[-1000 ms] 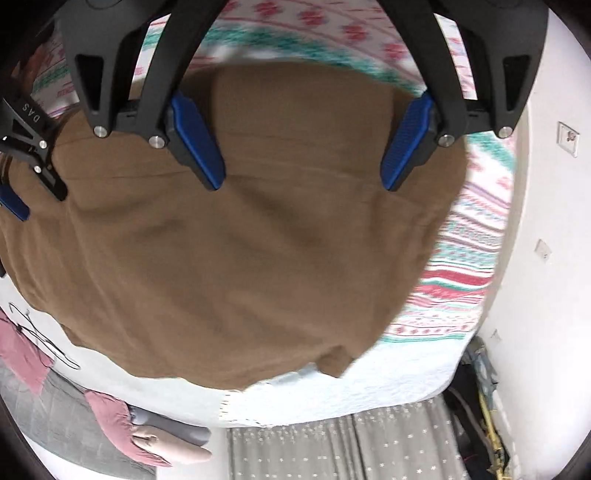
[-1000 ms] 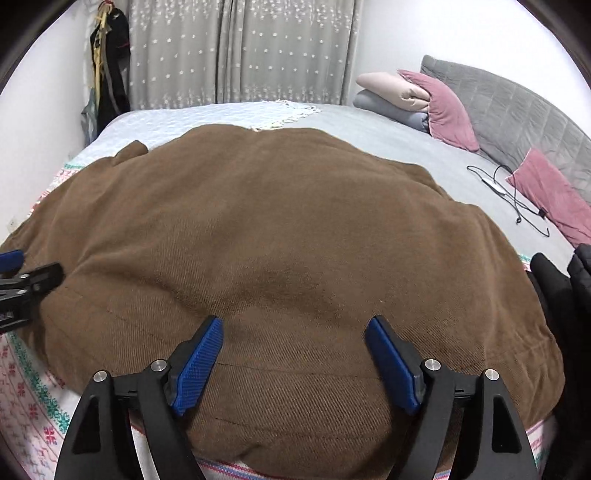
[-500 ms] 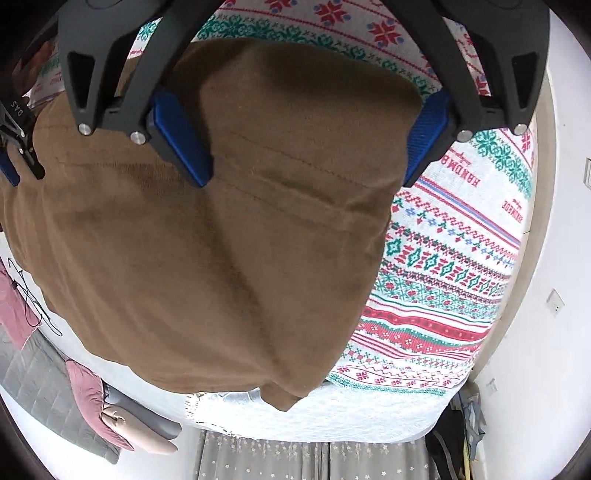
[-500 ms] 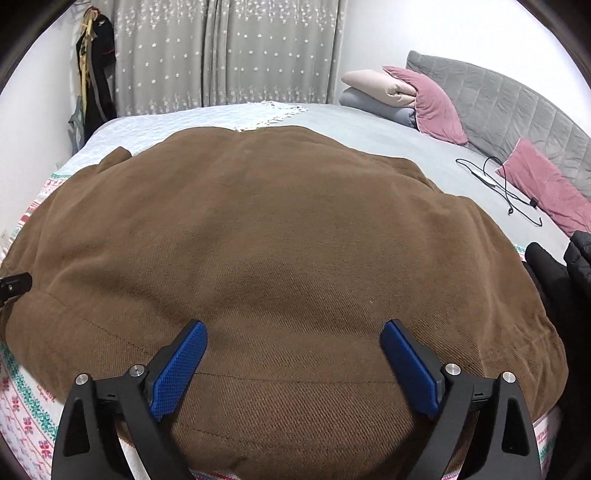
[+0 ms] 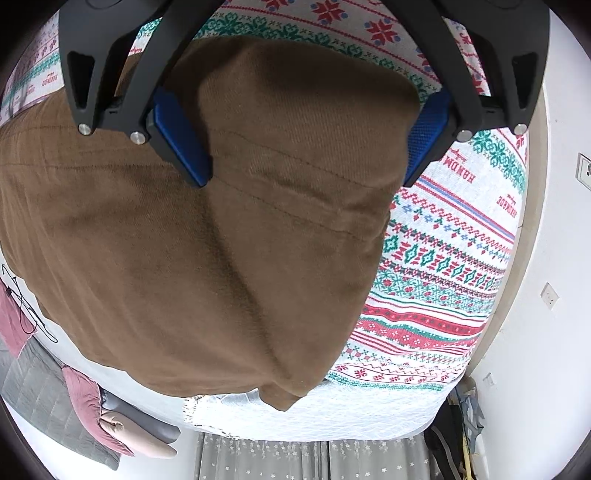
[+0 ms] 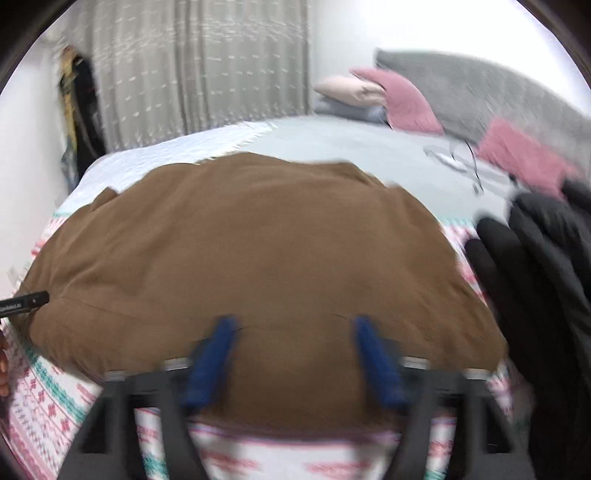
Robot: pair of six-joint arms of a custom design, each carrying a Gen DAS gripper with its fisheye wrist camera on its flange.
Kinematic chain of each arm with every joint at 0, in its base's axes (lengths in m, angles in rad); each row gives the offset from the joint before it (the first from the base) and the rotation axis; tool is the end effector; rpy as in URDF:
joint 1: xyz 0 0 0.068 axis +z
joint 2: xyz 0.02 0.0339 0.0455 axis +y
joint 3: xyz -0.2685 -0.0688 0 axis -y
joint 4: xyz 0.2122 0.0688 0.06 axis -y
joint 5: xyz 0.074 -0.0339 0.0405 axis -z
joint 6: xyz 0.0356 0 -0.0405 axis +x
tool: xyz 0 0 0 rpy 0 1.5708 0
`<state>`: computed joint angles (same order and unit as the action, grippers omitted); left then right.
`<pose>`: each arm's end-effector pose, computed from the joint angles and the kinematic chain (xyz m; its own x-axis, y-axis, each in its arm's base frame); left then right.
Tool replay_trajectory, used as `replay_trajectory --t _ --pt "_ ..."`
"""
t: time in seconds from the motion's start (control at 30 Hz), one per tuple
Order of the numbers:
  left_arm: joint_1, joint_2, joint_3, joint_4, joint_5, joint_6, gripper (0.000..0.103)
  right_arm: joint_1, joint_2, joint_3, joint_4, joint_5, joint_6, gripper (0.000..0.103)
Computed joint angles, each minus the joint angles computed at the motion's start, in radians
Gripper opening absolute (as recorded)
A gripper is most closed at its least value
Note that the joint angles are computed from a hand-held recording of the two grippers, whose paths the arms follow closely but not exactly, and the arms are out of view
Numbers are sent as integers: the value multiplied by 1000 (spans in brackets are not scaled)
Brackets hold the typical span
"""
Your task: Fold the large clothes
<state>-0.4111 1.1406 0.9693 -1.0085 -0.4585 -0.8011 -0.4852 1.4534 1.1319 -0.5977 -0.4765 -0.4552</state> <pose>0.1600 -0.0526 0.2826 -0.7361 -0.3816 -0.5591 -0.4668 0.8843 0.0111 0.2490 -0.1128 0.2860 -0.7058 -0.0695 -0.7050 -0.1580 0.9856 0.0609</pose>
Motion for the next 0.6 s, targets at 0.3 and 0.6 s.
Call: replay_trajectory --t 0.3,0.6 --pt "52 -31 -9 5 40 26 101 27 147 87 6 55 -74 19" --pt "187 -113 -4 -33 74 91 100 -88 117 109 -89 45 -135 22"
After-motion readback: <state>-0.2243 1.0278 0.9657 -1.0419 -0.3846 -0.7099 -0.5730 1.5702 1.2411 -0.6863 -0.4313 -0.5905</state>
